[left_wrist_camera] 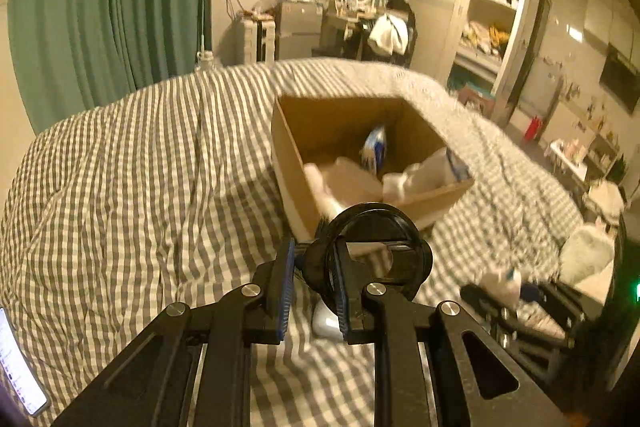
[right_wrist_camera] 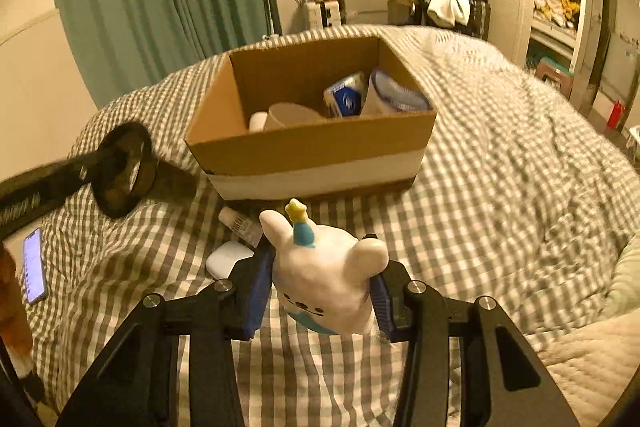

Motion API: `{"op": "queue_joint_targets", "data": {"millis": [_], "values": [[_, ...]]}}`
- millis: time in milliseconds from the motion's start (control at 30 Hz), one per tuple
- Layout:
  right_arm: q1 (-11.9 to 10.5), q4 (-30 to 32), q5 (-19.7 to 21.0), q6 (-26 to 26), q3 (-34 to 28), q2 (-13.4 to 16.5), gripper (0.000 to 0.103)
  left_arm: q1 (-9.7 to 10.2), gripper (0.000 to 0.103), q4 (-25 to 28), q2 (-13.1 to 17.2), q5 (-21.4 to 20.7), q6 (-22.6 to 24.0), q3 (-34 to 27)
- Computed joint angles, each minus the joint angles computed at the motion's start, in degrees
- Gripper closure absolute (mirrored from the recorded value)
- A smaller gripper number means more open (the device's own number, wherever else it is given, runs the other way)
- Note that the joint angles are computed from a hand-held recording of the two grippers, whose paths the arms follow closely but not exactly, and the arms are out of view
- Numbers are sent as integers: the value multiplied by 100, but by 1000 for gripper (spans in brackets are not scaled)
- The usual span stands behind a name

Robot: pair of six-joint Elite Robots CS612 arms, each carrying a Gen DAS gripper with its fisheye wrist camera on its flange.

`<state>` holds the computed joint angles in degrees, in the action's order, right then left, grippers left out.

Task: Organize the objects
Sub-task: 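Lower the black cup and plush toy into the box and release both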

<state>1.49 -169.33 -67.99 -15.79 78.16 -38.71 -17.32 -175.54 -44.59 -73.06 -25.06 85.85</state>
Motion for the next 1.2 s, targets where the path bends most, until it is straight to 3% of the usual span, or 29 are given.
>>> {"op": "queue_joint_targets", "data": {"millis": [267, 533, 667, 833, 1100, 1200], "values": [[-30, -39, 39, -73, -136, -69, 60, 28, 85, -36, 164, 206, -12, -502], [0, 365, 287, 82, -1147, 263, 60, 124, 85, 412, 503, 288, 118, -1254], [55, 747, 292, 100, -1883, 558, 60, 164, 85, 738, 723, 368, 229, -1720], [154, 1221, -4, -48, -2835, 1014, 60, 231, 85, 1094, 1087, 295, 368, -2371], [234, 2244, -181, -138, -4453, 1862, 60, 292, 85, 1807, 1561, 213, 420, -3134], [244, 2374, -201, -140, -4703, 2028, 60, 288, 85, 1955, 1658, 160, 413, -3270]]}}
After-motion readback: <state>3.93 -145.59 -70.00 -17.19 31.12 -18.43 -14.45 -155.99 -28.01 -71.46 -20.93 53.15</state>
